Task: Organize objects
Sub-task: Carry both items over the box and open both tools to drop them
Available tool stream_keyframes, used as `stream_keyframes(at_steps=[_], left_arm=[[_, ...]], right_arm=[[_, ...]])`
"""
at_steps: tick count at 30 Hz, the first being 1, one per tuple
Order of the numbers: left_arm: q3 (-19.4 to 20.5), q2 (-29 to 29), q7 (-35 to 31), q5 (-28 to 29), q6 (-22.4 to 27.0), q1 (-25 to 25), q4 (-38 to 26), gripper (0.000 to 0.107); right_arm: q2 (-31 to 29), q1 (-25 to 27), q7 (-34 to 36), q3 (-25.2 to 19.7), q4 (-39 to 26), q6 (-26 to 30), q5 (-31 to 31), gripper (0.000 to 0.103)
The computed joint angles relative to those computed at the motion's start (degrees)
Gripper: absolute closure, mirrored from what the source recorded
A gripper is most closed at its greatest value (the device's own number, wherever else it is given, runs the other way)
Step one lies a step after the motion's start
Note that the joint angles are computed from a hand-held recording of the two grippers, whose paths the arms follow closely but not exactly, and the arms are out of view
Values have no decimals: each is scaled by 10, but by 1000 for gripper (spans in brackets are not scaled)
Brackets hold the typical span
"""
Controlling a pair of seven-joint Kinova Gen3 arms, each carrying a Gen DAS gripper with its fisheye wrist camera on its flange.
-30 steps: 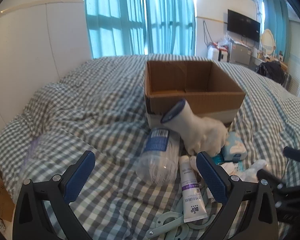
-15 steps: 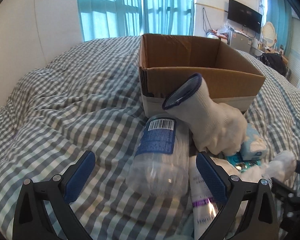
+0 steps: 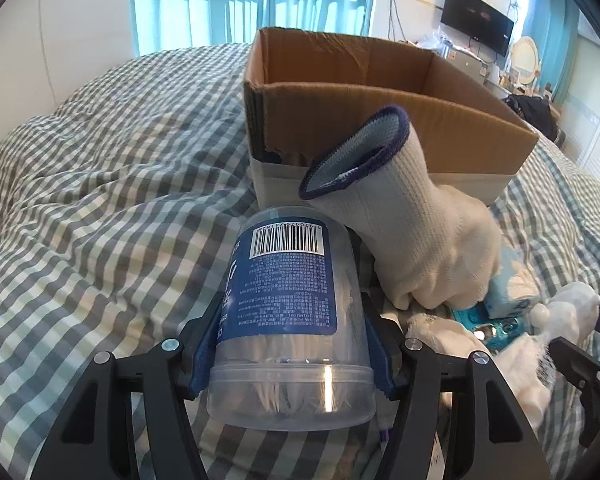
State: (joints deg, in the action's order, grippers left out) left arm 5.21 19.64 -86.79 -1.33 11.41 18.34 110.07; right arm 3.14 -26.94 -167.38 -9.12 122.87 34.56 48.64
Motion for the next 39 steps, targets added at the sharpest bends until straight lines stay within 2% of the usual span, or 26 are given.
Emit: stream_keyframes(at_steps=[2, 6, 13, 18, 21, 25, 28, 34, 36, 39], left_arm=[[-28, -14, 19, -12, -1, 26, 11, 44], [-54, -41, 48, -37, 1, 49, 28, 44], [-42, -100, 65, -59, -23, 35, 62, 44], [-49, -137, 102, -98, -32, 52, 69, 44], [-25, -151, 101, -99, -34, 33, 67, 44], [-17, -158, 122, -122, -36, 32, 56, 44], [15, -153, 78, -82, -36, -1, 40, 44], [-4, -130, 84, -91, -31, 20, -7, 44], [5, -118, 70, -79, -32, 10, -26, 44], [-6, -94, 64, -79, -24, 20, -63, 44]], right_arm=[[-5, -4, -12, -3, 2, 7, 7, 42], [-22, -11, -35, -16, 1, 30, 26, 42], [-46, -25, -72, -51, -9, 83, 58, 42], [-68, -31, -83, -70, -16, 115, 74, 42], [-79, -27, -82, -75, -19, 120, 82, 42], [-88, -17, -71, -79, -31, 125, 91, 42], [-96, -6, -50, -75, -41, 114, 91, 42], [-90, 31, 5, -57, -73, 68, 90, 42], [-84, 45, 31, -42, -87, 40, 79, 42], [-68, 63, 63, -29, -111, 12, 68, 42]])
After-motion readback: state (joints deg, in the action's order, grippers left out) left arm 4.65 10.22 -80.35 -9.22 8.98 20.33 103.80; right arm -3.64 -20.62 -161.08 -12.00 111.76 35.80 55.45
